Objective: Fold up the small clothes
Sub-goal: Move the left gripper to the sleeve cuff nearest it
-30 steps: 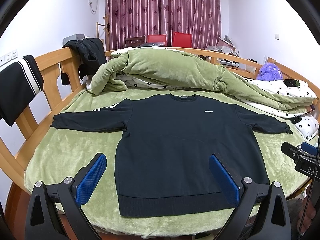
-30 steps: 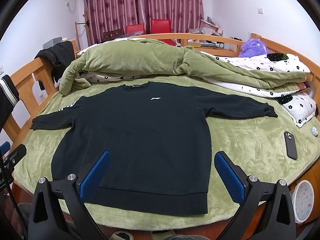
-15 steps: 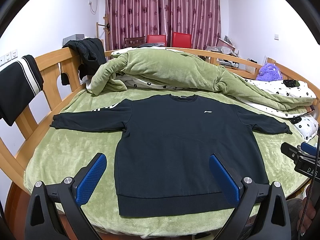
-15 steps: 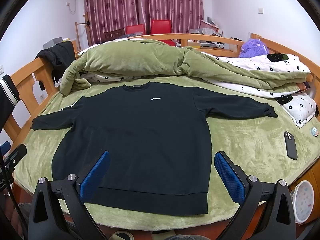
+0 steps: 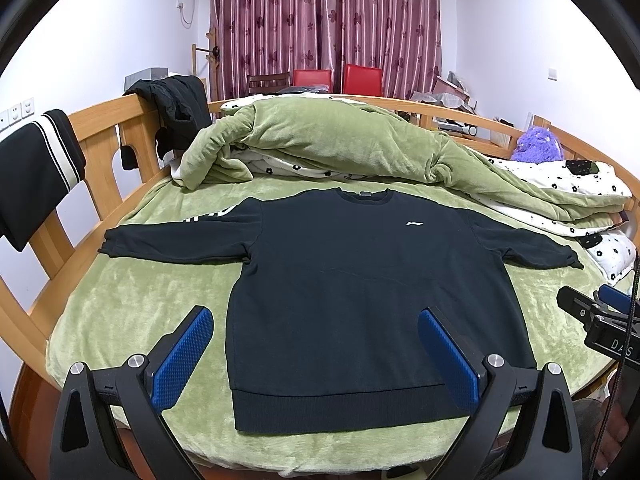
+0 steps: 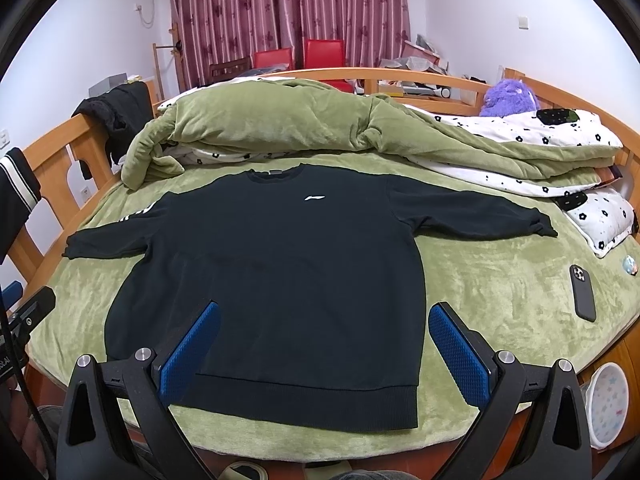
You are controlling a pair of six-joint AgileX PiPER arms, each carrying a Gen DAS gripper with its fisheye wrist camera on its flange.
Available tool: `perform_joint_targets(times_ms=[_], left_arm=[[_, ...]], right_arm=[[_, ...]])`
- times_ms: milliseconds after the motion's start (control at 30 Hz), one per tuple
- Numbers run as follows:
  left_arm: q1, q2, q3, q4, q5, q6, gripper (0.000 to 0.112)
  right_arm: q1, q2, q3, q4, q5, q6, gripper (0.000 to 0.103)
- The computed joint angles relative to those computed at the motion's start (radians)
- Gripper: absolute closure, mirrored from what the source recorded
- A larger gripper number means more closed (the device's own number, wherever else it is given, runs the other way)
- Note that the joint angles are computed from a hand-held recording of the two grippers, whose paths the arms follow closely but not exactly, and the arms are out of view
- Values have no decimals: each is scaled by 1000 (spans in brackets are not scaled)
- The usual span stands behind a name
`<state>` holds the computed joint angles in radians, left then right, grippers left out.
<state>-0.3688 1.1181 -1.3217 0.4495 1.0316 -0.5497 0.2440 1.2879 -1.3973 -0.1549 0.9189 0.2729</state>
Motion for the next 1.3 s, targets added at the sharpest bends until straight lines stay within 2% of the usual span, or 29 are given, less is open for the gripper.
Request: perform_joint_targets(times_ms=[133,300,400,467,533,667,833,1000,1133,1233,1300], left_arm=[[26,2,-1,-54,-15,33,9],[157,33,-37,-253,-50,166,9],[247,58,-59,-301,-75,209,9],[333,89,-84,-371,-84,269,9],[432,150,-123,-451,-86,344,9],[573,261,-161,-525,-128,434,10],[702,417,-191,-564,-212,491,11],[799,600,-268,-630,-263,551,16],[849,750,-365,-636,-297,533,20],[875,872,-482,-591,-313,446,23],[891,971,-603,-566,-287,394,29]], right_arm=[[13,6,-1,3,-12,-1,1],[-14,30,-26,76,-31,-48,1],[-81,58,-82,263,-26,-206,1],[-106,80,-128,318,-19,-270,1],[-139,113,-198,365,-9,-324,1],[-217,193,-324,457,-2,-408,1],[-233,331,-438,356,-47,-402,1],[-259,486,-511,396,-87,-456,1],[-255,612,-565,409,-116,-469,2],[-247,699,-631,409,-97,-445,7],[-244,765,-694,414,-75,-438,14]])
